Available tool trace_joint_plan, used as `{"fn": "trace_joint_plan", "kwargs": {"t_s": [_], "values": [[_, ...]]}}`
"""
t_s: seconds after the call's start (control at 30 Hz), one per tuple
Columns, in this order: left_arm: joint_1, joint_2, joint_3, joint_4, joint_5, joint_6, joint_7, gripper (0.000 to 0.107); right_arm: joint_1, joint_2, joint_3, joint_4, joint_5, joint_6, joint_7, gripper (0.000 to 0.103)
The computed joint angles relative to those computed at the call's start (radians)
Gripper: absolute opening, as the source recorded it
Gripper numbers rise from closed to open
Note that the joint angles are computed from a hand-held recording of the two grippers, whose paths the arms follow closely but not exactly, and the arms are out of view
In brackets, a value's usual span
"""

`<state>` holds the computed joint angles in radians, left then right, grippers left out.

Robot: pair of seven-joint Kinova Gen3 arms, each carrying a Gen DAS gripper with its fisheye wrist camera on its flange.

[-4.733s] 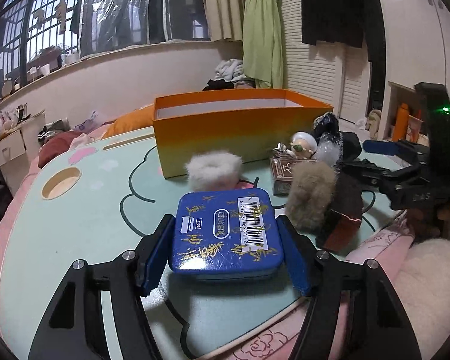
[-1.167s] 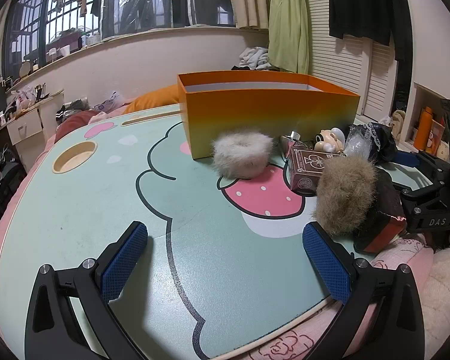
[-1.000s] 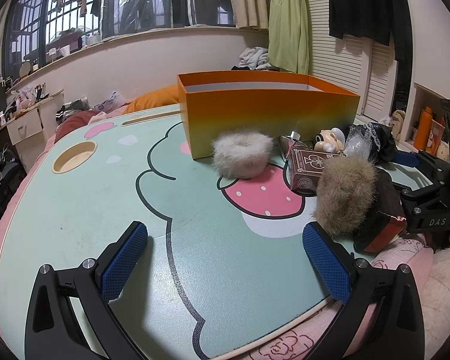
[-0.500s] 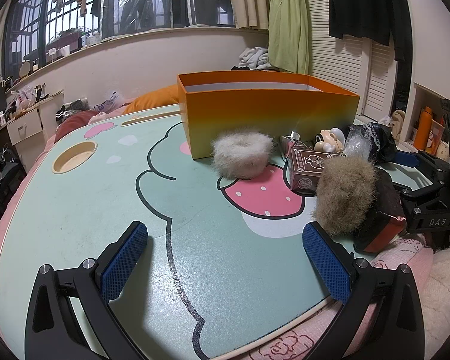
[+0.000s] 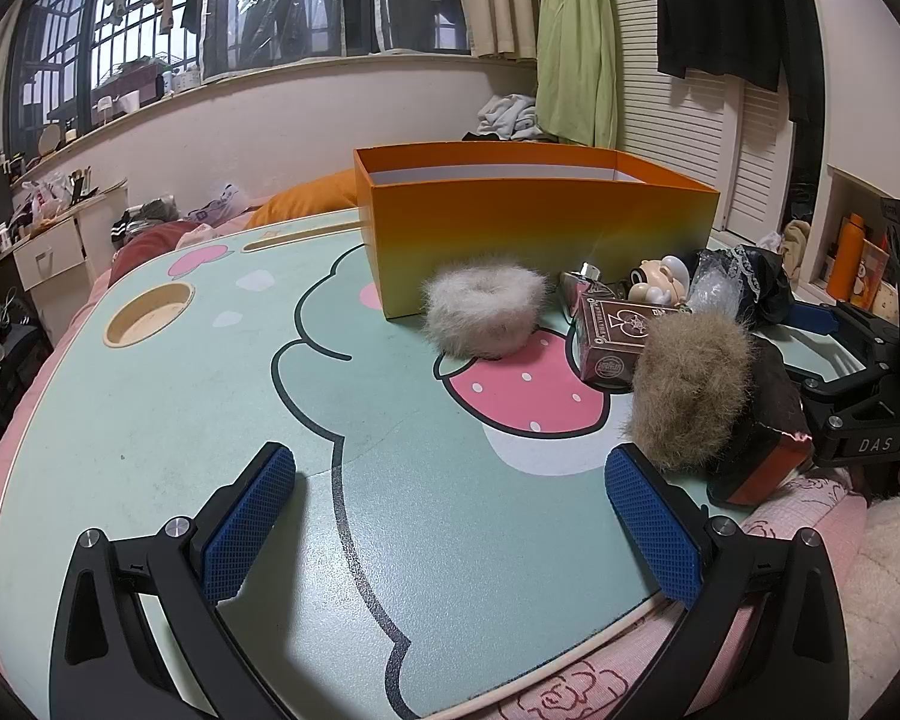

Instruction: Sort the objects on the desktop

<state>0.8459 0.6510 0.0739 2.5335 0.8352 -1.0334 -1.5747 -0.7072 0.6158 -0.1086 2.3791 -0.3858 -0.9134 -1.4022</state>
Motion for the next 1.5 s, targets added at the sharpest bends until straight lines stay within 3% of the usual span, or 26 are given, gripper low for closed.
{"fn": "trace_joint_plan", "kwargs": {"t_s": [0.33,0.47,0.57,0.67,0.77,0.83,0.97,1.0,1.17,1.37,1.43,1.5], "values": [[-0.009,-0.009,0.003,0.001,-0.033,0.009,-0.016,0.102,0.003,0.001,-0.001,0.001,0.004,-0.001,-0.001,0.103],[0.004,-0.046,-0.083,0.036,-0.153,0.024,0.102,0.084,0.004,0.001,-0.001,0.002,0.007,-0.003,-0.002,0.103],[-0.083,-0.148,-0.115,0.020,-0.267,0.131,0.138,0.079,-0.006,0.002,-0.002,0.005,-0.005,-0.008,0.000,0.103],[-0.222,-0.201,-0.055,-0.048,-0.302,0.253,0.097,0.073,-0.007,0.002,-0.003,0.006,-0.005,-0.009,-0.001,0.103],[-0.348,-0.181,0.045,-0.136,-0.291,0.375,0.004,0.070,-0.008,0.002,-0.003,0.006,-0.006,-0.009,-0.001,0.103],[-0.359,-0.171,0.048,-0.184,-0.255,0.456,-0.037,0.062,-0.012,0.001,-0.003,0.006,-0.009,-0.009,0.000,0.103],[-0.236,-0.166,-0.081,-0.241,-0.162,0.542,-0.074,0.053,-0.019,0.001,-0.003,0.005,-0.016,-0.009,0.004,0.103],[-0.234,-0.169,-0.087,-0.242,-0.174,0.549,-0.056,0.044,-0.019,0.001,-0.004,0.003,-0.017,-0.007,0.004,0.103],[-0.248,-0.163,-0.057,-0.201,-0.217,0.471,-0.006,0.041,-0.029,0.001,-0.016,-0.003,-0.042,-0.010,0.022,0.103],[-0.224,-0.121,-0.019,-0.103,-0.255,0.273,0.089,0.040,-0.009,0.020,-0.026,0.105,0.025,-0.238,-0.152,0.103],[-0.225,-0.118,-0.018,-0.105,-0.251,0.272,0.089,0.040,-0.028,-0.004,-0.021,0.130,-0.002,-0.273,-0.172,0.103],[-0.216,-0.117,-0.023,-0.114,-0.233,0.280,0.073,0.040,-0.035,-0.033,-0.044,0.102,-0.074,-0.244,-0.128,0.099]]}}
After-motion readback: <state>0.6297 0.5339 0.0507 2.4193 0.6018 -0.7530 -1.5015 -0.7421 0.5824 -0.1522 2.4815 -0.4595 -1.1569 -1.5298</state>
